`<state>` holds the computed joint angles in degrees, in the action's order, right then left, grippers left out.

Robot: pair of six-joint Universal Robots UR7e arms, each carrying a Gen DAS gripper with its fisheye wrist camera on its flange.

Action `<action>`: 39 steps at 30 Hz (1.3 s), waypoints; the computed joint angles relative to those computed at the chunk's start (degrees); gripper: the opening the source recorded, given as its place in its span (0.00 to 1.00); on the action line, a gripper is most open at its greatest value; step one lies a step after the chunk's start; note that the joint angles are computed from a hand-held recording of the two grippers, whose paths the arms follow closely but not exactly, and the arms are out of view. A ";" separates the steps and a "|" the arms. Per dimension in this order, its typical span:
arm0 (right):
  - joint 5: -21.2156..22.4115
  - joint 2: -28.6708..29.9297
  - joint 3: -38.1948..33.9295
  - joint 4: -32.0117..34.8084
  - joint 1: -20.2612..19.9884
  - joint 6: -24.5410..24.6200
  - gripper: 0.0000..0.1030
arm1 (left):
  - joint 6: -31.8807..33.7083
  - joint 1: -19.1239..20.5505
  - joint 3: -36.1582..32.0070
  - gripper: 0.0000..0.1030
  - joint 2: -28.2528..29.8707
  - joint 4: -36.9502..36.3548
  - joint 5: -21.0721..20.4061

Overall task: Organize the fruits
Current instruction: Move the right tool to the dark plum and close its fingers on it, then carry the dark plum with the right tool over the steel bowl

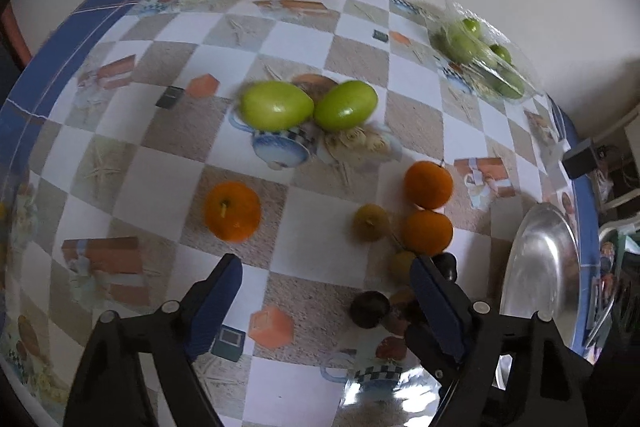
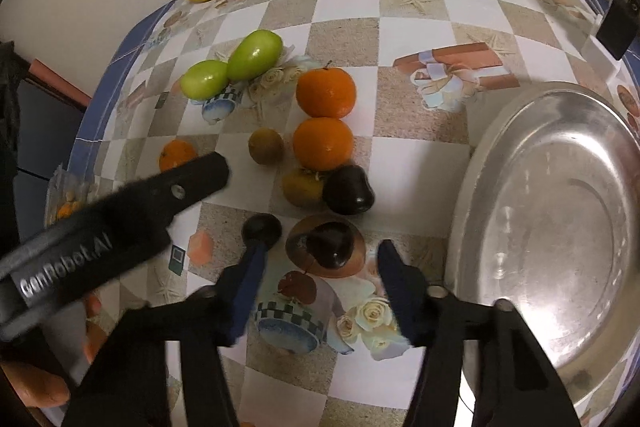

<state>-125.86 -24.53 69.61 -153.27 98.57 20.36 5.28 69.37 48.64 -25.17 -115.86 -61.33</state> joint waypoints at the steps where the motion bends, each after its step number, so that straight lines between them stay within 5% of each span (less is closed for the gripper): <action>1: 0.17 0.15 -0.20 0.11 -0.04 -0.27 0.52 | 0.09 -0.07 -0.05 0.84 0.13 0.39 0.18; 5: 0.10 0.49 -0.74 1.14 -0.17 -0.02 0.44 | -0.52 0.02 -0.85 0.76 0.77 2.83 0.12; 17: -0.74 2.44 -3.46 3.22 -0.72 0.94 0.39 | -3.66 0.87 -4.12 0.75 2.49 7.96 -1.64; 20: -0.76 2.70 -3.81 3.22 -0.76 0.92 0.30 | -4.17 0.96 -4.50 0.75 2.57 8.21 -1.61; 30: 0.52 -0.04 0.98 -0.17 -0.85 1.51 0.27 | -4.21 0.94 -3.83 0.73 2.14 7.53 -1.43; 39: -1.19 -4.21 7.69 -5.51 -0.18 3.84 0.26 | -4.46 0.57 -2.76 0.58 2.22 8.16 -1.63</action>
